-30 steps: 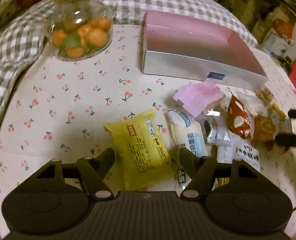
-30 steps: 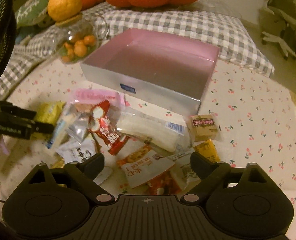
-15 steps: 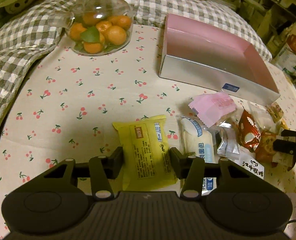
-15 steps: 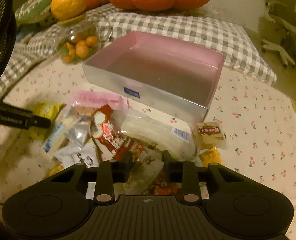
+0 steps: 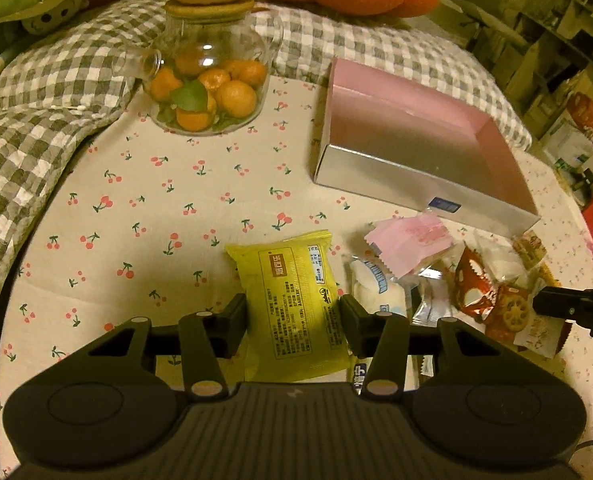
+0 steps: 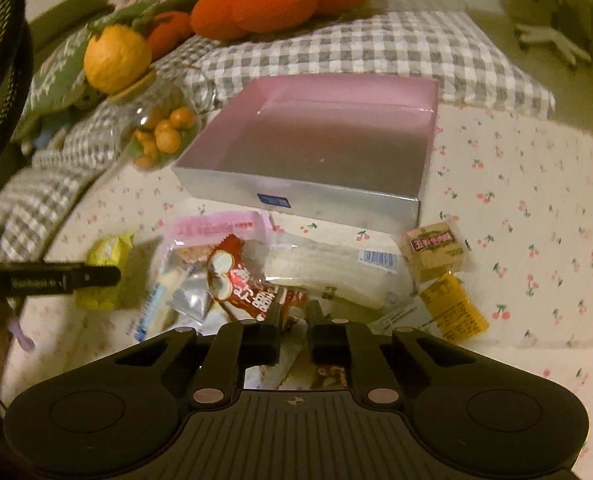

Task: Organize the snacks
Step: 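Drop the yellow packet into the pink box while the right tool drops the orange packet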

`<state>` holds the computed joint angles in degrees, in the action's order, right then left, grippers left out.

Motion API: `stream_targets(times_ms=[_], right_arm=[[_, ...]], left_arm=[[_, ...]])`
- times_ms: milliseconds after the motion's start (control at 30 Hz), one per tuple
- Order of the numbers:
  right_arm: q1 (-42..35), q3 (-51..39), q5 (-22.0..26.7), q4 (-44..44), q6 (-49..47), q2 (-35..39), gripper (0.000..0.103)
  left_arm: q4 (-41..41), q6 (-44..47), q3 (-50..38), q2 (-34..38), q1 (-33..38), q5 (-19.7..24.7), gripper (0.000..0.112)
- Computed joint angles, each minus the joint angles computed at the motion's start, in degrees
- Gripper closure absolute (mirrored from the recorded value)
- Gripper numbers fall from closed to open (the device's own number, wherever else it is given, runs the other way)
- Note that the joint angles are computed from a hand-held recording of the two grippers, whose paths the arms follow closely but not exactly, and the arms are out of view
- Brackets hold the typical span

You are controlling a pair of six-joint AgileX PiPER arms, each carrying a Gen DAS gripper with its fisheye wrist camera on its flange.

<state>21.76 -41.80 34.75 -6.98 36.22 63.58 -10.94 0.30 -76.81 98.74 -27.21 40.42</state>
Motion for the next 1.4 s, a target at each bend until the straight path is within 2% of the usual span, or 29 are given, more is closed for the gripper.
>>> stream_targets(times_ms=[267, 567, 733, 900, 1233, 1400], right_arm=[[-4.66, 0.65, -0.78, 10.18, -6.16, -2.10, 0.097], [-7.88, -1.05, -0.71, 14.64, -8.53, -5.52, 0.097], [-11.22, -3.15, -2.39, 16.49, -9.59, -5.77, 0.097], [-15.01, -4.38, -6.40, 19.73, -11.53, -2.85, 0.097], [-19.39, -3.07, -20.46, 23.80, -11.34, 6.12, 0.097], [-20.61, -2.72, -24.15, 26.97, -13.23, 10.11, 0.097]], left_arm=[[-1.86, 1.09, 0.92, -1.47, -0.07, -1.09, 0.066], [-3.82, 1.27, 0.48, -2.83, -0.12, -2.23, 0.067], [-3.86, 0.00, -2.52, -2.22, -0.89, -1.73, 0.067], [-1.37, -2.04, -8.50, 1.06, -3.24, -2.14, 0.067], [7.97, -6.19, -27.61, 16.16, -9.66, 0.59, 0.066], [10.76, -7.35, -34.46, 21.84, -11.30, 2.36, 0.066]])
